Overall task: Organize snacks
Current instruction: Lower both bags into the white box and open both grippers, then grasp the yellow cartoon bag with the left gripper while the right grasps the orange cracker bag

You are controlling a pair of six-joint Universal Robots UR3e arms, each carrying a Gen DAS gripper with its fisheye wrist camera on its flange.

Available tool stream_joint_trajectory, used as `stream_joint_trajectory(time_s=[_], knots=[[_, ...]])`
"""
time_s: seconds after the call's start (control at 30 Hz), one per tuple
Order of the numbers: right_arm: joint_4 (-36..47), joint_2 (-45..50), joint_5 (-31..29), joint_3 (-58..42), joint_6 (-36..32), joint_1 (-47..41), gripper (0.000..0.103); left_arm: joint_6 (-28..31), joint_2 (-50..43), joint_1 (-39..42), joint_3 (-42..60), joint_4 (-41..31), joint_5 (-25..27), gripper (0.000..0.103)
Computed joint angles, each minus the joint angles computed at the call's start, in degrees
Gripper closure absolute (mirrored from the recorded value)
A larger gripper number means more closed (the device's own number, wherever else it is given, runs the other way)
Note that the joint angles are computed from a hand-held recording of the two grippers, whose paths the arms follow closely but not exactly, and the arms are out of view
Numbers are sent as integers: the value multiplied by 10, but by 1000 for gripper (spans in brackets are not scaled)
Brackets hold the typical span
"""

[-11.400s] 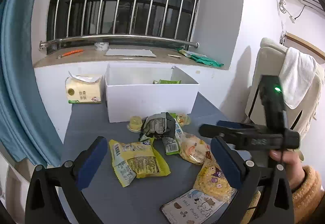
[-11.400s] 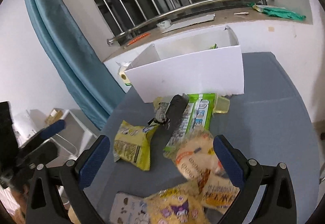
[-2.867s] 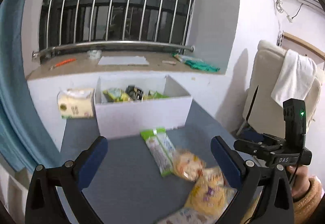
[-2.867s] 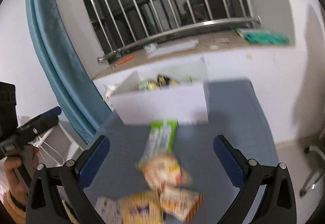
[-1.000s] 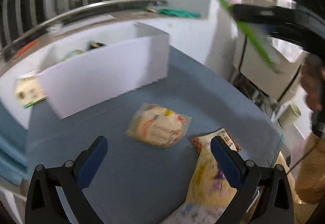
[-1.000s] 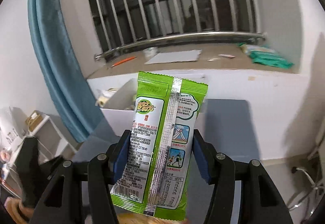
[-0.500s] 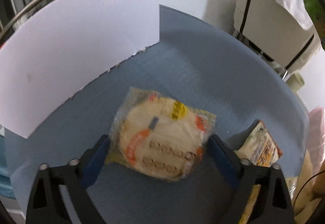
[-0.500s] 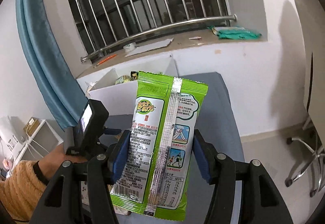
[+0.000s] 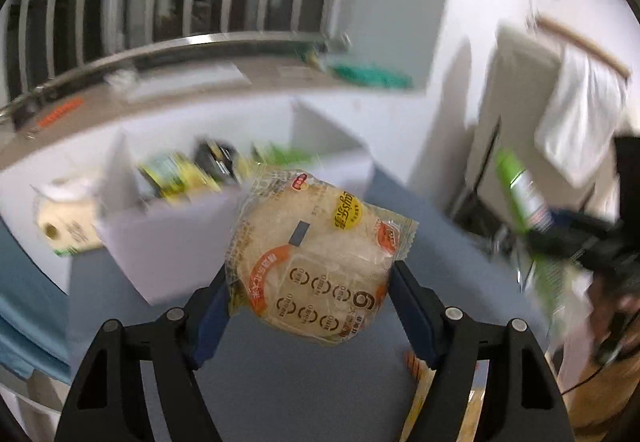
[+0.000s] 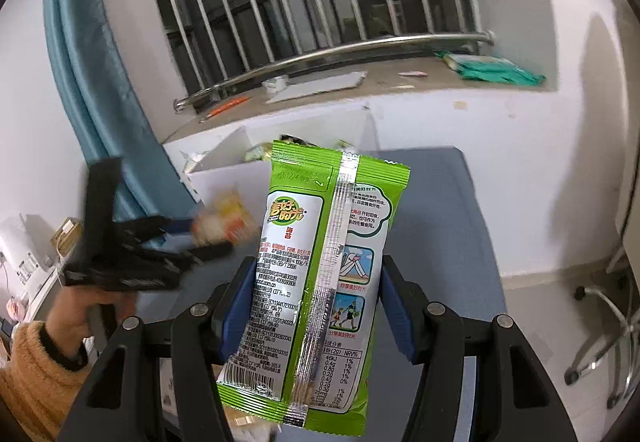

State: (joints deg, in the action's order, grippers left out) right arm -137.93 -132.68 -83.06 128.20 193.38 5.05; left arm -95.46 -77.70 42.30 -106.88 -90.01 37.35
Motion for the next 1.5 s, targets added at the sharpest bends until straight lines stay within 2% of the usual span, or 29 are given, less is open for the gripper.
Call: stream_joint_trajectory(time_s=[0.07,0.17,0.27,0.33,0.43,0.5,0.53,0.57,0.63,0.7,0.8,1.03,1.1,1.17,1.27,1.33,1.4,1.5], knots=[[-51,88,6,-45,-6,1,39,-47,-39,-9,69,0,-22,24],[-82,213,26,-130,-12,-14,39,-182,-129,-48,174,86,-34,24],[-82,365,18,-270,-27,-14,39,-321,-237,-101,283,189,3,24],[-59,437,16,-353,-29,-18,38,-382,-297,-137,346,229,34,24],[-8,542,-7,-484,-23,-20,38,-426,-371,-169,427,251,68,24],[13,587,1,-541,-21,-29,37,-444,-403,-183,458,264,83,24],[21,603,13,-560,-21,-34,34,-441,-411,-184,464,257,90,21],[29,616,23,-578,-20,-38,30,-447,-431,-193,493,241,106,12],[39,635,18,-604,-13,-38,11,-456,-436,-198,489,251,124,0],[36,638,17,-608,-14,-35,0,-453,-419,-191,452,273,120,0],[10,627,10,-586,-27,-29,0,-451,-408,-185,424,296,122,0],[-25,574,22,-528,-48,-17,0,-408,-331,-162,332,319,102,0],[-21,557,8,-517,-59,-6,0,-384,-296,-148,294,317,85,0],[-25,531,6,-492,-69,1,0,-349,-252,-129,255,298,66,0],[-51,461,7,-411,-78,8,0,-256,-151,-77,165,242,22,0],[-70,402,12,-343,-82,8,0,-161,-69,-30,104,161,-4,0],[-81,329,26,-262,-82,5,0,-38,8,28,63,29,-27,0],[-78,225,15,-159,-73,16,0,199,100,136,42,-250,-19,0]])
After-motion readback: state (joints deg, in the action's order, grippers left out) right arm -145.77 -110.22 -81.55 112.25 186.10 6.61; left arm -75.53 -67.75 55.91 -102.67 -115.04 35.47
